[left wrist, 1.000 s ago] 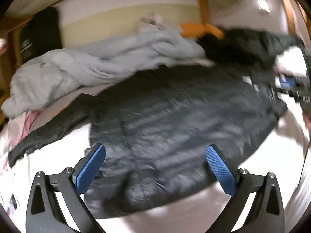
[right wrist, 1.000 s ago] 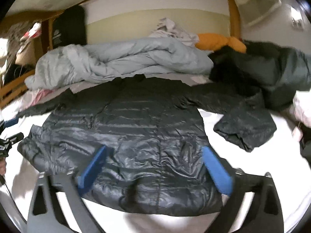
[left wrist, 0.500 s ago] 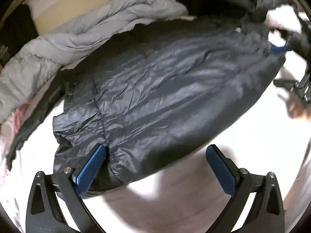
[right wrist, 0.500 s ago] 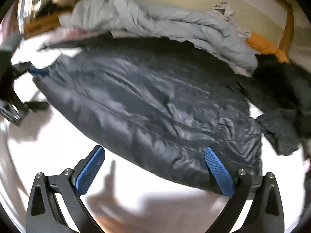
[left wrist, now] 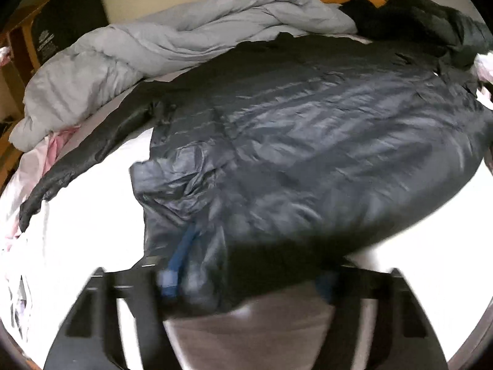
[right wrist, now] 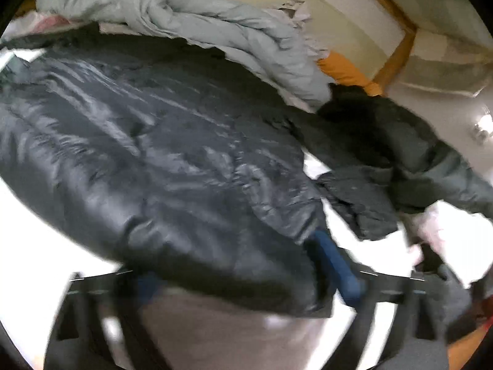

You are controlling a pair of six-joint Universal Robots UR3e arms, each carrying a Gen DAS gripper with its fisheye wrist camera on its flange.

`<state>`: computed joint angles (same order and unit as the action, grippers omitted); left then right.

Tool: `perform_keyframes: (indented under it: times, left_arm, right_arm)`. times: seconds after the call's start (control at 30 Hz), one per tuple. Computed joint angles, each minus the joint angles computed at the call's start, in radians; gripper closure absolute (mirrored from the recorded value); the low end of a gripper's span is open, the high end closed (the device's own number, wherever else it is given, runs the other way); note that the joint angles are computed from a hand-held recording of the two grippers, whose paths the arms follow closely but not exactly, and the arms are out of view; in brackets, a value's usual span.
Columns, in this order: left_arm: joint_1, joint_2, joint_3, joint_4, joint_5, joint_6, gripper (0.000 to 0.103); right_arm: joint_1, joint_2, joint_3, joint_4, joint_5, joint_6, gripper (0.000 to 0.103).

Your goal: Fold large clothes

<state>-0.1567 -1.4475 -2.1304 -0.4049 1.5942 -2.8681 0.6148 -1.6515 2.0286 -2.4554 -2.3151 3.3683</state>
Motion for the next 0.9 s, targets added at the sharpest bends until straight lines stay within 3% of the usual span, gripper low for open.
perform_keyframes:
  times: [0.03,0.1,0.17,0.27,0.43,0.5,0.57,0.7,0.73,0.9]
  left_arm:
    - [-0.012,0.008,-0.005,0.002,0.012,-0.001,0.069]
    - [-0.040,0.042,-0.022,-0.015,0.038,-0.009,0.073]
    - [-0.031,0.088,-0.040,-0.051,0.025,-0.020,0.076]
    - [0.037,0.211,-0.060,-0.180,-0.070,-0.008,0.074]
    - [0.055,0.171,0.054,-0.226,-0.063,-0.005,0.052]
    - [0.060,0.142,0.117,-0.235,-0.048,-0.003,0.031]
    - [0.066,0.097,0.195,-0.241,-0.034,0.011,0.017]
    - [0.109,-0.015,0.360,-0.273,-0.069,0.034,0.004]
    - [0.122,-0.059,0.409,-0.278,-0.087,0.031,0.001]
    - [0.156,-0.304,0.627,-0.261,-0.129,-0.008,0.001]
  right_arm:
    - [-0.016,-0.010,-0.006,0.004,0.044,-0.007,0.069]
    - [-0.022,-0.021,-0.008,0.041,0.061,0.011,0.079]
    - [-0.020,-0.048,-0.001,0.072,0.076,0.026,0.083]
    - [-0.015,-0.154,0.039,0.101,0.123,0.069,0.084]
    - [-0.009,-0.178,0.005,0.125,0.097,0.045,0.084]
    - [-0.044,-0.167,-0.046,0.145,0.118,0.025,0.083]
    - [-0.077,-0.166,-0.083,0.149,0.146,-0.005,0.076]
    - [-0.149,-0.098,-0.195,0.116,0.117,-0.109,0.023]
    - [-0.177,-0.079,-0.220,0.090,0.123,-0.147,0.018]
    - [-0.367,0.076,-0.397,0.057,0.310,-0.237,0.018]
